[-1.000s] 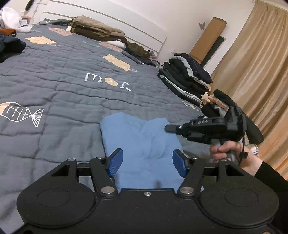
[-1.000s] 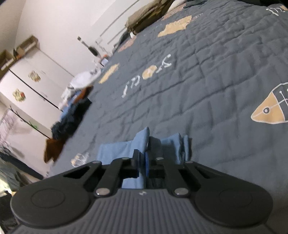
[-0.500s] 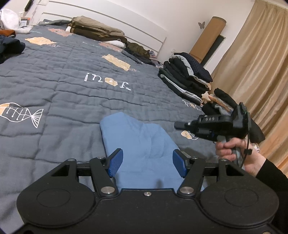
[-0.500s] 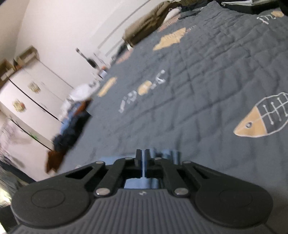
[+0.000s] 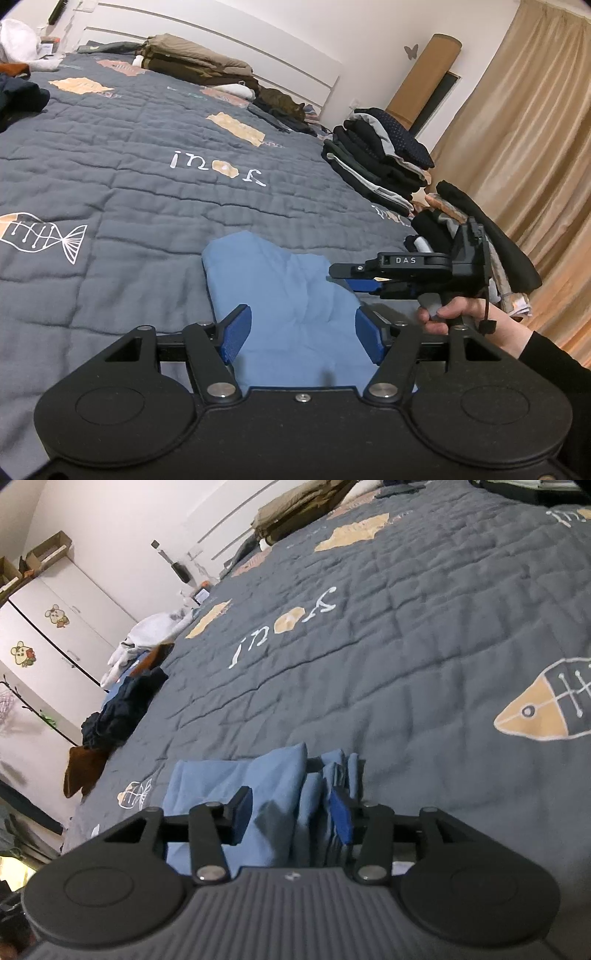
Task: Fold clothes
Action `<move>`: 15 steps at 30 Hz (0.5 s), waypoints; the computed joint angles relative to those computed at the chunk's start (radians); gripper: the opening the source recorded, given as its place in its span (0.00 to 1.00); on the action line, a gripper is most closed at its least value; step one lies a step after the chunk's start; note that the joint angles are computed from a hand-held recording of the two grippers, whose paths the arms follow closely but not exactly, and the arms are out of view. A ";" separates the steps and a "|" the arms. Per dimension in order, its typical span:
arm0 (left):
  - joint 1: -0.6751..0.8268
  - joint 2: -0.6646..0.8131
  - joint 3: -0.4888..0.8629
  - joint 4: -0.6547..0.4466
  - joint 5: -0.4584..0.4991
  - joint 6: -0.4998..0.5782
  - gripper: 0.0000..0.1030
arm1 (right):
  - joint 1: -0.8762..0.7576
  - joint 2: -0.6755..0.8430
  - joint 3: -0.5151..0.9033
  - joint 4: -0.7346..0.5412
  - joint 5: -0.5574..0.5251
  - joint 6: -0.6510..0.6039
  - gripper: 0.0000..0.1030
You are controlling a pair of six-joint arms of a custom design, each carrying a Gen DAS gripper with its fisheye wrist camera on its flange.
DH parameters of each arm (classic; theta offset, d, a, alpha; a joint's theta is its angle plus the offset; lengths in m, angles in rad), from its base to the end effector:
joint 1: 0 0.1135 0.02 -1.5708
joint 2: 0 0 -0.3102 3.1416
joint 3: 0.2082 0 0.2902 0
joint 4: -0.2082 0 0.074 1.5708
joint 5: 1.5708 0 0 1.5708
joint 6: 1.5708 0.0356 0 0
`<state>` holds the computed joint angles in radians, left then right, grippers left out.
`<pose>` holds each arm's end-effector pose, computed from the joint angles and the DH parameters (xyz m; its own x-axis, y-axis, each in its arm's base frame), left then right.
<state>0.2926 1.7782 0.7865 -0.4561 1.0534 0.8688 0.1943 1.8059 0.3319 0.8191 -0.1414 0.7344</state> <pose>0.2969 0.0571 0.1213 -0.6446 0.2002 -0.7378 0.6994 0.5442 -0.4633 0.2601 0.0563 0.0718 -0.6452 0.5492 -0.5312 0.1772 0.7838 0.5952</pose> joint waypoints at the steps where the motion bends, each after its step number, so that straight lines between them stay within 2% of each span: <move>1: 0.000 0.000 0.000 0.000 -0.001 0.001 0.60 | 0.005 0.004 0.005 -0.008 0.004 0.000 0.47; 6: 0.000 -0.003 0.001 -0.001 -0.002 -0.001 0.60 | 0.028 0.017 0.004 0.023 -0.005 0.000 0.47; 7: -0.001 -0.004 -0.001 0.002 -0.003 -0.002 0.60 | 0.034 0.014 0.004 0.024 -0.004 -0.001 0.43; 10: -0.003 -0.004 -0.002 0.003 -0.007 0.002 0.61 | 0.037 0.011 0.018 -0.002 -0.028 0.009 0.12; 11: -0.003 -0.004 -0.002 0.004 -0.008 0.003 0.61 | 0.039 0.011 0.018 -0.002 -0.023 0.019 0.06; 15: -0.003 -0.004 -0.002 0.008 -0.004 -0.003 0.61 | 0.042 -0.010 -0.003 0.031 -0.003 0.052 0.03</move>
